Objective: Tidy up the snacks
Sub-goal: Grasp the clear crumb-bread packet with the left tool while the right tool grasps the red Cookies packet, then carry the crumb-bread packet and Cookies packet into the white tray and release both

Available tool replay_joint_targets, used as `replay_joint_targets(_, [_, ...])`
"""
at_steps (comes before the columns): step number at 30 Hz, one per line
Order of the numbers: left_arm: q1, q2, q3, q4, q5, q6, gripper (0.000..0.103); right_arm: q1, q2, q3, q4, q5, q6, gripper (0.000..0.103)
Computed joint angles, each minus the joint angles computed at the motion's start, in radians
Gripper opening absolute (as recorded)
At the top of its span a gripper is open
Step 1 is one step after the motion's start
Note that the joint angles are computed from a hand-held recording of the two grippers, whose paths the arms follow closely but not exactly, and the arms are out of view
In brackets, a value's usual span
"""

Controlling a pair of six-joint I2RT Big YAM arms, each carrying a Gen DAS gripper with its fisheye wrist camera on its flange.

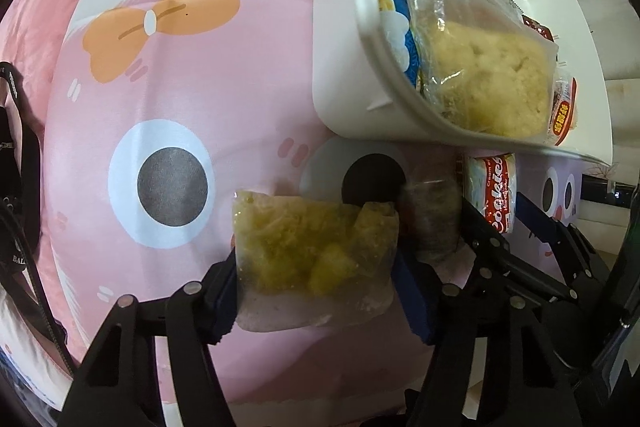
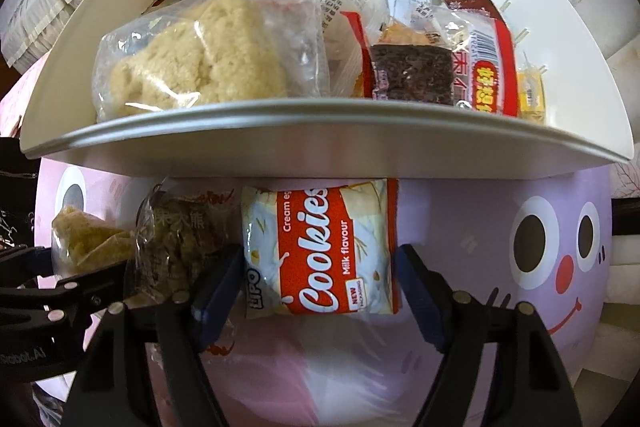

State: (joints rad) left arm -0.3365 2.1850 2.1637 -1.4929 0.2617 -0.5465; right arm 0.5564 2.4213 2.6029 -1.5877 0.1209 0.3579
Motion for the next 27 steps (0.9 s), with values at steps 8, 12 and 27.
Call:
replay_joint_targets(8, [0.036,-0.042,-0.066,0.008,0.026,0.029,0.058,0.007,-0.063,-0.08,0.013,0.011,-0.007,0.059])
replay_joint_targets(12, [0.036,-0.063,-0.098,0.011,0.028,0.045,0.057,0.019,-0.116,-0.163,0.031,0.012,0.021,0.057])
replay_joint_targets(27, [0.011,-0.179,-0.228,0.035,0.023,0.069,0.054,0.012,-0.389,-0.586,0.154,-0.018,0.14,0.053])
